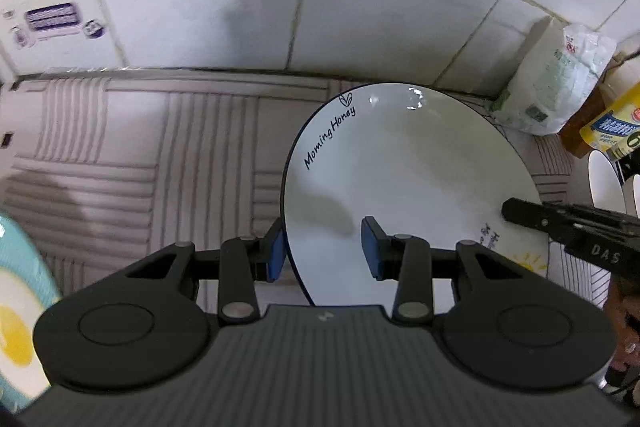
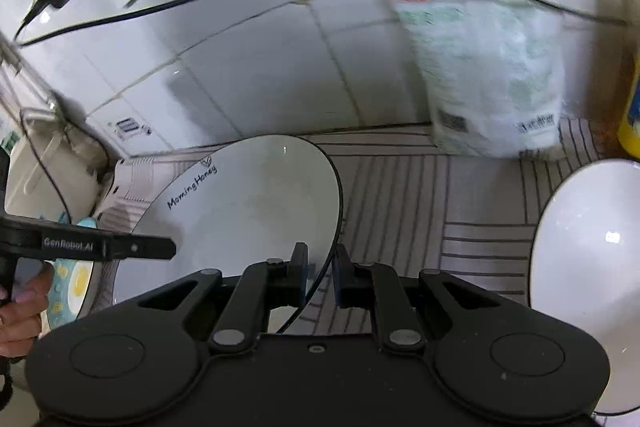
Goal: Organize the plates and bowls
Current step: 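Lift the white plate with the left tool and set it down beside the bottles, then move the left tool to the pink bunny plate and grasp its rim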
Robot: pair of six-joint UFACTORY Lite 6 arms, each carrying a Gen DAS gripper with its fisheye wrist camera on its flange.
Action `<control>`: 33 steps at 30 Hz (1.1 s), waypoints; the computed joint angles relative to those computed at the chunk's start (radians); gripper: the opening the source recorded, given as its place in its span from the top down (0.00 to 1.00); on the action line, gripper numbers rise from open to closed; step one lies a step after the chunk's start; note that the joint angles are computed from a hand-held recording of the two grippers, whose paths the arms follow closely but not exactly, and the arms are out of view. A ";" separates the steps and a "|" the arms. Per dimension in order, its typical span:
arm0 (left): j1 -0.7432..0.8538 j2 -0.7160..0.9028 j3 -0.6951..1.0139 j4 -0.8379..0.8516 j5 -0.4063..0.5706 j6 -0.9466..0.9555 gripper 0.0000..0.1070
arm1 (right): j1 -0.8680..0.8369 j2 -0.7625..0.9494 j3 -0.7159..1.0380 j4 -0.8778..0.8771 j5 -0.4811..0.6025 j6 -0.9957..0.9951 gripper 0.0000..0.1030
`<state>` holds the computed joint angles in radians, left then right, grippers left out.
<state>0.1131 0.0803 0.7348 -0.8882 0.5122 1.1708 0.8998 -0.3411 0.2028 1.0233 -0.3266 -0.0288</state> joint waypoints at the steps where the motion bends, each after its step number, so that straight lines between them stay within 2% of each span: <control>1: -0.013 0.028 0.016 -0.004 -0.007 -0.014 0.65 | -0.001 0.020 -0.003 -0.026 -0.018 0.043 0.83; 4: -0.065 0.065 0.014 -0.007 -0.070 -0.031 0.65 | 0.043 0.065 0.003 0.118 -0.068 -0.036 0.83; 7: -0.086 0.036 -0.032 -0.050 -0.116 0.000 0.65 | 0.101 0.142 0.048 0.250 -0.108 -0.133 0.80; 9: -0.111 0.038 -0.031 0.020 -0.141 -0.108 0.65 | 0.133 0.176 0.084 0.339 -0.129 -0.225 0.78; 11: -0.112 0.046 -0.014 0.096 -0.121 -0.217 0.61 | 0.159 0.215 0.127 0.398 -0.141 -0.292 0.67; 14: -0.101 -0.018 -0.046 0.202 -0.106 -0.307 0.59 | 0.240 0.262 0.183 0.515 -0.167 -0.403 0.59; 15: -0.084 -0.051 -0.067 0.201 -0.092 -0.290 0.54 | 0.280 0.260 0.190 0.569 -0.188 -0.434 0.57; 17: -0.050 -0.134 -0.111 0.236 -0.055 -0.290 0.51 | 0.371 0.206 0.171 0.646 -0.232 -0.434 0.47; 18: -0.032 -0.182 -0.134 0.261 -0.029 -0.294 0.50 | 0.423 0.182 0.171 0.700 -0.266 -0.447 0.46; 22: -0.002 -0.356 -0.192 0.354 0.055 -0.402 0.50 | 0.683 0.096 0.198 0.945 -0.490 -0.527 0.38; 24: -0.016 -0.414 -0.197 0.381 0.093 -0.453 0.50 | 0.800 0.039 0.191 1.010 -0.579 -0.527 0.34; 29: -0.052 -0.707 -0.262 0.480 0.249 -0.546 0.50 | 1.016 0.051 0.261 1.144 -0.728 -0.519 0.33; 33: -0.067 -0.920 -0.281 0.531 0.432 -0.610 0.49 | 1.187 0.078 0.359 1.232 -0.893 -0.509 0.33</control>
